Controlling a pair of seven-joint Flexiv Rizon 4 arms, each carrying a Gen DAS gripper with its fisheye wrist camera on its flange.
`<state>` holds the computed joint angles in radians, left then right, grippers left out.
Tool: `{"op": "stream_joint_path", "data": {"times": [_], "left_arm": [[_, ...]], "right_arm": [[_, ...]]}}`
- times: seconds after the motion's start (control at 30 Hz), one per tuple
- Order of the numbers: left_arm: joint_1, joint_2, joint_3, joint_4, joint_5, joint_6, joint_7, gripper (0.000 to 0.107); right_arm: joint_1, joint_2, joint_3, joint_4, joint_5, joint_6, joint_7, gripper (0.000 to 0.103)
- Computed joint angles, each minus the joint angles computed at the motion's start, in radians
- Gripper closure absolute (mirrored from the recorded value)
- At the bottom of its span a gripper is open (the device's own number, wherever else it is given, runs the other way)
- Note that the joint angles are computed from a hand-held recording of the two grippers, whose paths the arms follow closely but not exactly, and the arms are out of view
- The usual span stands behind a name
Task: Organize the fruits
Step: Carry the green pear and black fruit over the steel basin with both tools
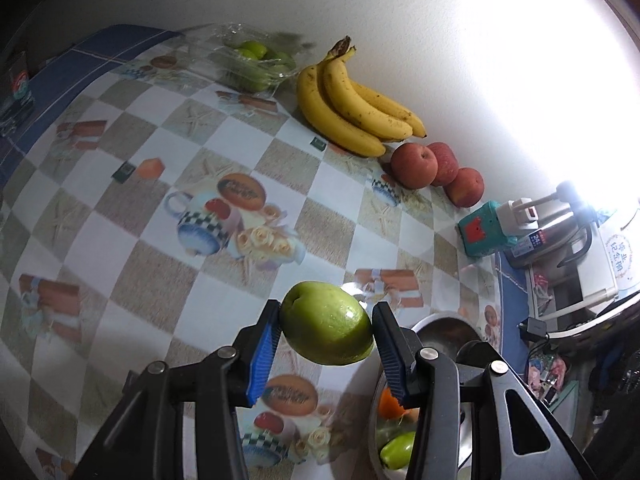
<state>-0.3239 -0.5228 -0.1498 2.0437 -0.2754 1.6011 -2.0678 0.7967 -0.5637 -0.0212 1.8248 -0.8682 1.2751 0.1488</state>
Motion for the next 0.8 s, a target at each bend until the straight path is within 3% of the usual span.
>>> {"op": "stream_joint_path", "data": {"times": [0.23,0.43,0.8], "left_arm": [[-0.018,0.016,0.006,0.033,0.004,-0.002,-0.018,0.057],[-0.067,0.022,0.052,0.038,0.021,-0.028,-0.050,0.057],[-0.114,0.009,0.089,-0.010,0.082,-0.094,-0.058,0.057]], "right_arm": [[0.008,0.010,0.011,0.038,-0.010,0.004,0.023,0.075],[0.011,0.025,0.013,0.085,-0.002,0.015,0.051,0.075],[-0.019,0.050,0.010,0.148,0.000,0.030,0.125,0.075]]}}
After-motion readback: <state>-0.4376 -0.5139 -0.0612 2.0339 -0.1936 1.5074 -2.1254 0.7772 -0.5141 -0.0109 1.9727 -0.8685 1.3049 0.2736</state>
